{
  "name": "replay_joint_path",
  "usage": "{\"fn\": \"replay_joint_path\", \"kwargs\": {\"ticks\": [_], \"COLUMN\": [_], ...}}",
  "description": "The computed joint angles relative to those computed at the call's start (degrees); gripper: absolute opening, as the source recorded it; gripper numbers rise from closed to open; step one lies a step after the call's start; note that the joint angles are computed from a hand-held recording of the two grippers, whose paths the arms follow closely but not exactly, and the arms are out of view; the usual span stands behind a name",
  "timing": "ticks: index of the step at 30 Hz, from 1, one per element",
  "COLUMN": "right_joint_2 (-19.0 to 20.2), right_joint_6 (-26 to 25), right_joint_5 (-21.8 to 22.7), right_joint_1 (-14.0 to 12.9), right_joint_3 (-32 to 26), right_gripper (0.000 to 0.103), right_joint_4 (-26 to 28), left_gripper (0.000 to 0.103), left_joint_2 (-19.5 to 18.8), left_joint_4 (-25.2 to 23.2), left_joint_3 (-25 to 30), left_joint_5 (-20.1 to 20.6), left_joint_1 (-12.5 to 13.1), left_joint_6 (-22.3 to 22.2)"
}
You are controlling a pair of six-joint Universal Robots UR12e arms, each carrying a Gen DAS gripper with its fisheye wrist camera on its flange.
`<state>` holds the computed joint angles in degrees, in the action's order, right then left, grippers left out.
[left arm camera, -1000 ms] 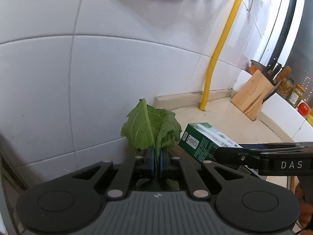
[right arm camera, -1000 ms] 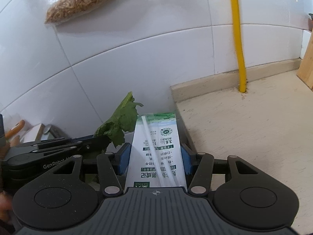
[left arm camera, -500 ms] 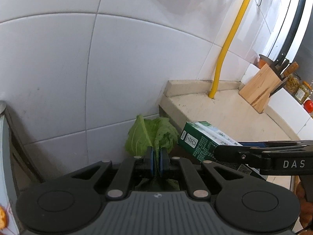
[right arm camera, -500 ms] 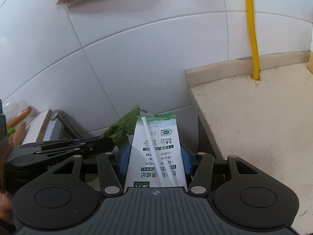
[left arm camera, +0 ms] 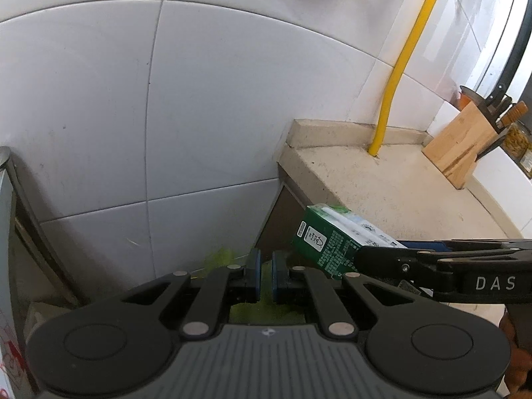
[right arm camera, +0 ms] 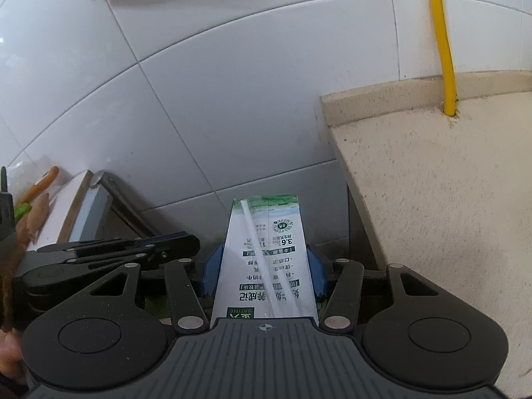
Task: Collect trash
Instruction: 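Carry the green leaf and milk carton over the black bin, then open both grippers over the black bin to drop the leaf and carton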
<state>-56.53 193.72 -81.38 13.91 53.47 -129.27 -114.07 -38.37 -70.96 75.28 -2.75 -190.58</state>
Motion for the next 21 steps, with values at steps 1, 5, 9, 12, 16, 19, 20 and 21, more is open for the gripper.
{"fn": "replay_joint_path", "kwargs": {"ticks": [1, 5, 9, 12, 16, 19, 20, 21], "right_joint_2": [-0.04, 1.02, 2.74, 3.04, 3.44, 4.0, 4.31, 4.61], "right_joint_6": [-0.28, -2.3, -2.83, -3.37, -3.18, -3.43, -3.63, -3.84], "right_joint_5": [0.52, 2.12, 2.9, 3.92, 4.51, 4.5, 4.28, 4.05], "right_joint_1": [-0.14, -0.38, -0.37, -0.57, -0.78, -0.81, -0.75, -0.7], "right_joint_3": [0.07, -1.18, -3.2, -3.21, -2.93, -3.0, -3.09, -3.23], "right_gripper": [0.06, 0.06, 0.06, 0.06, 0.06, 0.06, 0.06, 0.06], "right_joint_4": [0.06, 1.22, 2.29, 2.79, 4.47, 5.56, 5.71, 5.93], "left_gripper": [0.002, 0.002, 0.002, 0.002, 0.002, 0.002, 0.002, 0.002], "left_joint_2": [0.0, -1.08, -1.91, -2.1, -2.2, -2.41, -2.5, -2.65], "left_joint_4": [0.01, -1.5, -2.1, -2.75, -3.96, -4.44, -4.47, -4.54], "left_joint_3": [0.02, 1.75, 2.82, 2.75, 2.13, 1.55, 1.33, 1.15], "left_joint_5": [0.58, 3.12, 5.59, 7.13, 8.4, 8.99, 9.05, 9.12], "left_joint_1": [-0.17, -1.04, -1.73, -1.99, -2.19, -2.46, -2.52, -2.57], "left_joint_6": [-0.2, 0.0, -0.98, -2.49, -4.78, -5.64, -5.98, -6.35]}}
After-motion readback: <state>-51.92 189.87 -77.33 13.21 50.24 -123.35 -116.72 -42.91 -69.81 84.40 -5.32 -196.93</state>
